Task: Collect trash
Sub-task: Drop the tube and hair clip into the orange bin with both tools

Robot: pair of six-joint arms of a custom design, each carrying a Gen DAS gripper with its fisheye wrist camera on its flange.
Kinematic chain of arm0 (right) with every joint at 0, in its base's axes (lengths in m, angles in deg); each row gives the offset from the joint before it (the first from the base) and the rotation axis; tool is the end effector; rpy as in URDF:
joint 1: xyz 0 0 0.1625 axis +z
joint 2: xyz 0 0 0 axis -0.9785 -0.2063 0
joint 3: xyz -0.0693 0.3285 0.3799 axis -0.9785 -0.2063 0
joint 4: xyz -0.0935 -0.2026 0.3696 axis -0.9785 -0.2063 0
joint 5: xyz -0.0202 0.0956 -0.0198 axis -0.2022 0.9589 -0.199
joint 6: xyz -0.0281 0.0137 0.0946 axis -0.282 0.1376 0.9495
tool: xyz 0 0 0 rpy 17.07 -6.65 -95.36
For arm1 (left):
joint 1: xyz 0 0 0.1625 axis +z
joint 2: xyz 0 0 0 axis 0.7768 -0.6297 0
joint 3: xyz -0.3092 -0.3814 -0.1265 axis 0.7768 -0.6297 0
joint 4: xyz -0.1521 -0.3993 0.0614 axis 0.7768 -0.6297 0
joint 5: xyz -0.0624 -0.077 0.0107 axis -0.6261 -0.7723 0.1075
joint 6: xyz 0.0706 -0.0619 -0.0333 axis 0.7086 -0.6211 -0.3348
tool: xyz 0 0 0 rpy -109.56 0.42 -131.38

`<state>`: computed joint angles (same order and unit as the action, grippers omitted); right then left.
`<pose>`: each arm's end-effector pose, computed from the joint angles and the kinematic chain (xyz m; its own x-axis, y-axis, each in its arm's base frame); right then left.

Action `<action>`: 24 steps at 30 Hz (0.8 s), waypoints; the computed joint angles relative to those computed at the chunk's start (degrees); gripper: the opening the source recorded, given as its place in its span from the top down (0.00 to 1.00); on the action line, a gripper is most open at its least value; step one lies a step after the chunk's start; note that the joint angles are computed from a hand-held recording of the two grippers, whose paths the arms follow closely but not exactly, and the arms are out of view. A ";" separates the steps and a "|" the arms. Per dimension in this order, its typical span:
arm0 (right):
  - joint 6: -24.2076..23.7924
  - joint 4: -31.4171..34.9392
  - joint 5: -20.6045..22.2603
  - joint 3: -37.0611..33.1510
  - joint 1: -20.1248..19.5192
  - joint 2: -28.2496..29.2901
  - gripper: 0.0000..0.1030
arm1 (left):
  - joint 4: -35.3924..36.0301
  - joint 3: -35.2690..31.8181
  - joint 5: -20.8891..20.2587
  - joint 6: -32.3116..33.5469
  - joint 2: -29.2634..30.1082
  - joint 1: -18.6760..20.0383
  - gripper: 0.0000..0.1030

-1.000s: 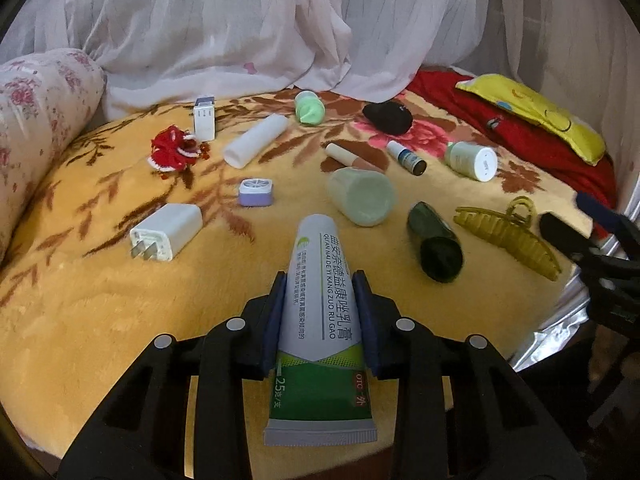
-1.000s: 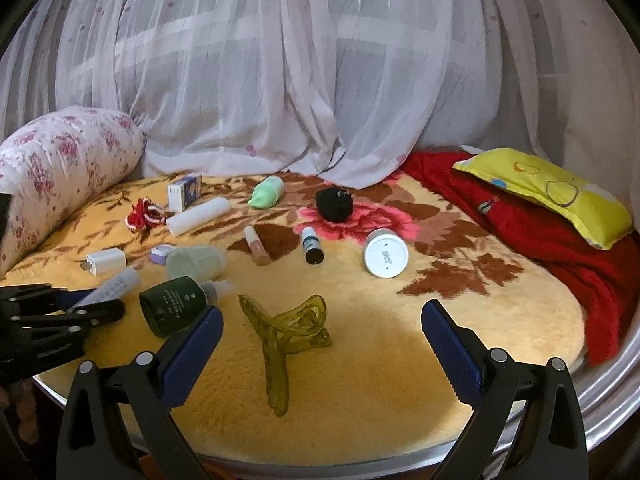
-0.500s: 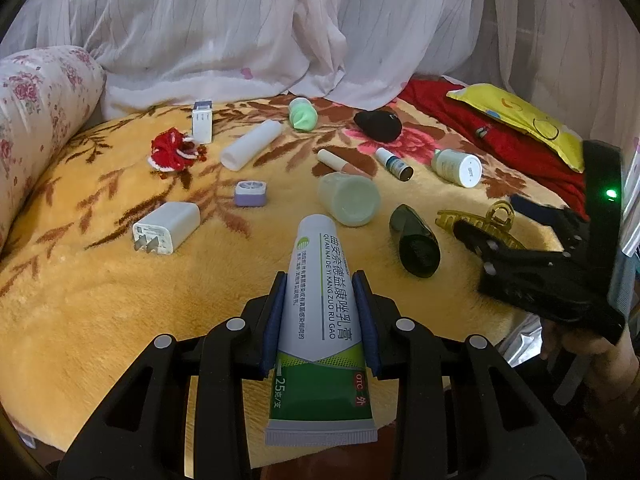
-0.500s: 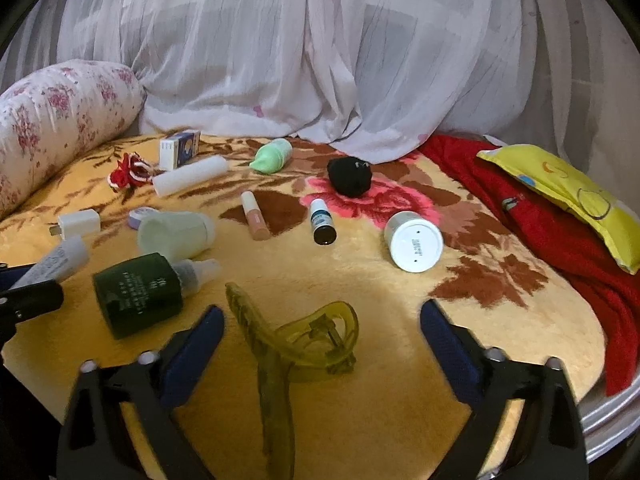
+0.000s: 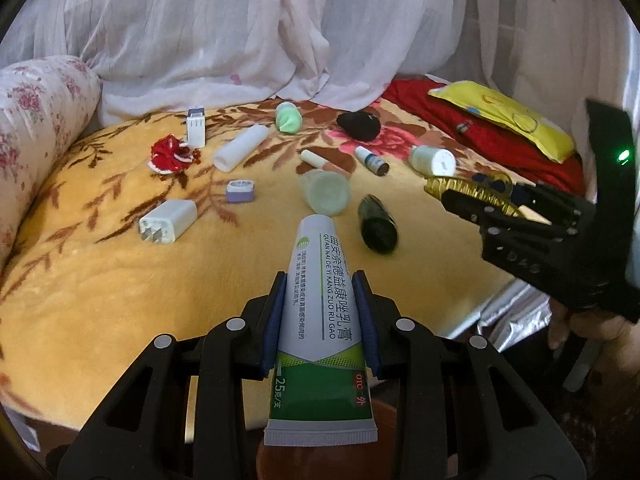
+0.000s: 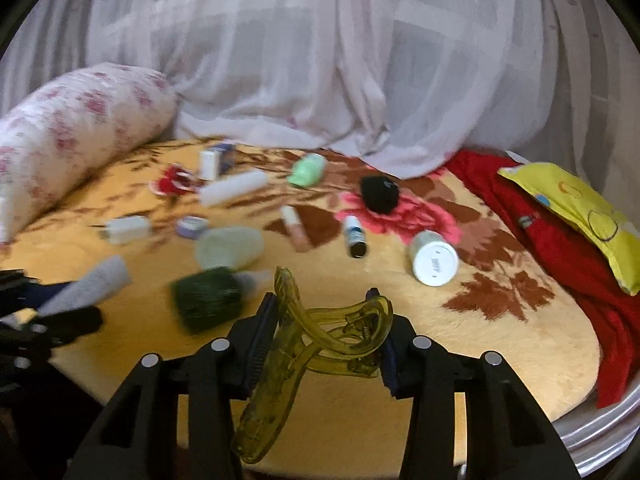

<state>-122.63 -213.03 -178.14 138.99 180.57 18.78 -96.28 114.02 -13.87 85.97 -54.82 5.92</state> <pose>0.3004 -0.8398 0.1384 -0.5089 -0.5843 0.6322 -0.8584 0.3998 -0.3214 -0.2324 -0.7524 0.2019 -0.7532 -0.1447 -0.6417 0.4375 0.6183 -0.6529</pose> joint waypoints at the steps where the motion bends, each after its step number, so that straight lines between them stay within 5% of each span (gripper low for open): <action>1: 0.13 1.17 0.44 1.32 0.20 -1.10 0.56 | 1.31 1.05 0.17 -1.37 -0.79 -0.42 0.69; 10: 3.02 17.98 -0.53 11.99 0.85 -8.92 0.56 | 19.18 10.46 -2.06 -19.87 -8.26 -3.35 0.69; 20: 2.97 22.46 -7.75 16.94 0.65 -9.87 0.55 | 28.44 15.28 -5.12 -29.46 -10.00 -4.03 0.67; 22: 2.94 21.13 -8.12 17.57 0.60 -9.95 0.33 | 29.40 15.55 -5.52 -30.99 -10.10 -3.98 0.50; 24: 2.52 20.35 -7.70 17.82 0.42 -10.11 0.30 | 29.47 16.01 -4.33 -32.13 -10.22 -4.20 0.30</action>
<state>-120.11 -192.69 -185.85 156.81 181.00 8.67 -66.81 130.03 -18.21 53.85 -65.03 1.72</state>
